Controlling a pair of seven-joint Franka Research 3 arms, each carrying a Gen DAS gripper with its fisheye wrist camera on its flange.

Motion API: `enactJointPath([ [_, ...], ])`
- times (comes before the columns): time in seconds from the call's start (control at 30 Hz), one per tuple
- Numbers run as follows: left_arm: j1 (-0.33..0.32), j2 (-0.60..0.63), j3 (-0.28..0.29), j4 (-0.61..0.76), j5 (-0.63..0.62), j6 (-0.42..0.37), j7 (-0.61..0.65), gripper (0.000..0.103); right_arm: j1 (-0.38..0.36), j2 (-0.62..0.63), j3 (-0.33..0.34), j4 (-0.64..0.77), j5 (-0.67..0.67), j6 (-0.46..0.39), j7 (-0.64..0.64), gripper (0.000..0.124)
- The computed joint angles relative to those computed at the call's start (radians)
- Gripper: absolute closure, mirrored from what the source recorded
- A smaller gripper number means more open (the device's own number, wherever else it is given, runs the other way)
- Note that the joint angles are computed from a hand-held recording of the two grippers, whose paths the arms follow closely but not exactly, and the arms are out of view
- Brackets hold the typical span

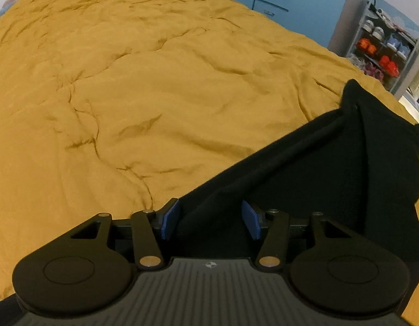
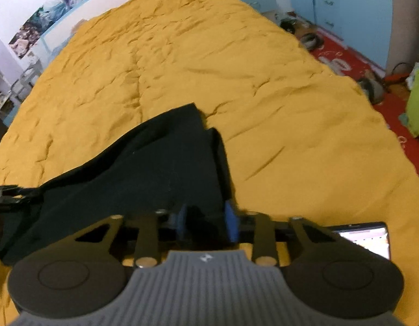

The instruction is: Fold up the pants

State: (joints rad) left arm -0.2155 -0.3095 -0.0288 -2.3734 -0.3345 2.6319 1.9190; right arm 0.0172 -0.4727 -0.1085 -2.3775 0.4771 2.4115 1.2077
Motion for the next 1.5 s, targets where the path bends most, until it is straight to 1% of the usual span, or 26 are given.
enactJointPath([
  [0.1,0.001,0.003,0.001,0.002,-0.012,0.017,-0.018,0.041,0.024,-0.035,-0.06,-0.004,0.084,-0.035,-0.076,0.123],
  [0.23,0.025,0.013,-0.013,0.003,0.015,0.06,-0.09,0.04,0.006,-0.109,-0.099,-0.033,0.147,-0.054,-0.123,0.124],
  [0.27,0.032,0.019,-0.015,0.007,0.026,0.059,-0.116,0.038,-0.004,-0.114,-0.099,-0.036,0.146,-0.062,-0.124,0.124],
  [0.33,0.059,0.039,-0.034,0.022,0.083,0.044,-0.185,0.034,-0.044,-0.103,-0.068,-0.038,0.075,-0.098,-0.101,0.124],
  [0.4,0.101,0.068,-0.071,0.042,0.2,0.027,-0.289,0.034,-0.091,-0.083,0.002,-0.037,-0.066,-0.117,-0.058,0.124],
  [0.43,0.114,0.078,-0.082,0.049,0.239,0.025,-0.34,0.034,-0.1,-0.082,0.023,-0.041,-0.104,-0.107,-0.039,0.124],
  [0.47,0.116,0.086,-0.079,0.052,0.244,0.032,-0.372,0.033,-0.096,-0.086,0.025,-0.043,-0.106,-0.095,-0.021,0.124],
  [0.53,0.136,0.097,-0.089,0.057,0.29,0.053,-0.476,0.033,-0.081,-0.114,0.036,-0.06,-0.098,-0.027,0.003,0.124],
  [0.6,0.157,0.105,-0.104,0.067,0.367,0.057,-0.582,0.034,-0.043,-0.141,0.051,-0.072,-0.101,0.046,-0.019,0.123],
  [0.63,0.152,0.104,-0.101,0.069,0.374,0.064,-0.594,0.034,-0.011,-0.145,0.06,-0.07,-0.097,0.073,-0.038,0.123],
  [0.73,0.101,0.075,-0.07,0.045,0.312,0.116,-0.541,0.034,0.121,-0.103,0.06,-0.021,-0.04,0.048,-0.106,0.11],
  [0.77,0.065,0.06,-0.049,0.034,0.254,0.133,-0.49,0.034,0.157,-0.081,0.072,-0.004,-0.033,0.036,-0.134,0.101],
  [0.8,0.03,0.048,-0.026,0.025,0.196,0.143,-0.434,0.033,0.179,-0.06,0.092,0.012,-0.041,0.028,-0.149,0.098],
  [0.83,-0.011,0.035,0.0,0.02,0.13,0.136,-0.364,0.033,0.199,-0.042,0.121,0.023,-0.062,0.024,-0.165,0.097],
  [0.87,-0.046,0.022,0.021,0.022,0.075,0.105,-0.295,0.033,0.217,-0.035,0.145,0.023,-0.08,0.03,-0.181,0.093],
  [0.9,-0.066,0.01,0.031,0.022,0.041,0.079,-0.24,0.034,0.234,-0.027,0.164,0.025,-0.1,0.035,-0.197,0.085],
  [0.97,-0.081,-0.022,0.028,0.003,0.016,0.048,-0.157,0.033,0.27,-0.023,0.179,0.018,-0.116,0.036,-0.233,0.081],
  [1.03,-0.081,-0.032,0.022,-0.003,0.011,0.022,-0.11,0.033,0.294,-0.015,0.187,0.008,-0.116,0.039,-0.245,0.083],
  [1.07,-0.073,-0.034,0.011,-0.008,0.021,0.017,-0.107,0.033,0.293,-0.015,0.204,-0.009,-0.136,0.069,-0.239,0.092],
  [1.1,-0.057,-0.034,-0.004,-0.016,0.042,0.017,-0.122,0.033,0.28,-0.007,0.231,-0.015,-0.181,0.085,-0.219,0.119],
  [1.13,-0.036,-0.029,-0.019,-0.018,0.067,0.013,-0.154,0.033,0.284,-0.002,0.233,-0.018,-0.202,0.079,-0.221,0.124],
  [1.23,-0.02,-0.011,-0.017,-0.013,0.055,0.007,-0.204,0.033,0.316,-0.043,0.198,-0.032,-0.187,0.046,-0.251,0.124],
  [1.3,-0.019,-0.008,-0.009,-0.016,0.031,0.018,-0.207,0.033,0.312,-0.112,0.161,-0.055,-0.171,-0.003,-0.276,0.124],
  [1.37,-0.013,0.002,-0.007,-0.013,0.024,0.028,-0.209,0.033,0.297,-0.143,0.134,-0.064,-0.153,-0.046,-0.285,0.124],
  [1.47,0.005,0.024,-0.021,-0.005,0.042,0.04,-0.245,0.033,0.259,-0.148,0.154,-0.094,-0.186,-0.094,-0.278,0.124],
  [1.5,0.007,0.023,-0.024,-0.008,0.043,0.046,-0.252,0.033,0.259,-0.167,0.156,-0.101,-0.198,-0.144,-0.286,0.124],
])
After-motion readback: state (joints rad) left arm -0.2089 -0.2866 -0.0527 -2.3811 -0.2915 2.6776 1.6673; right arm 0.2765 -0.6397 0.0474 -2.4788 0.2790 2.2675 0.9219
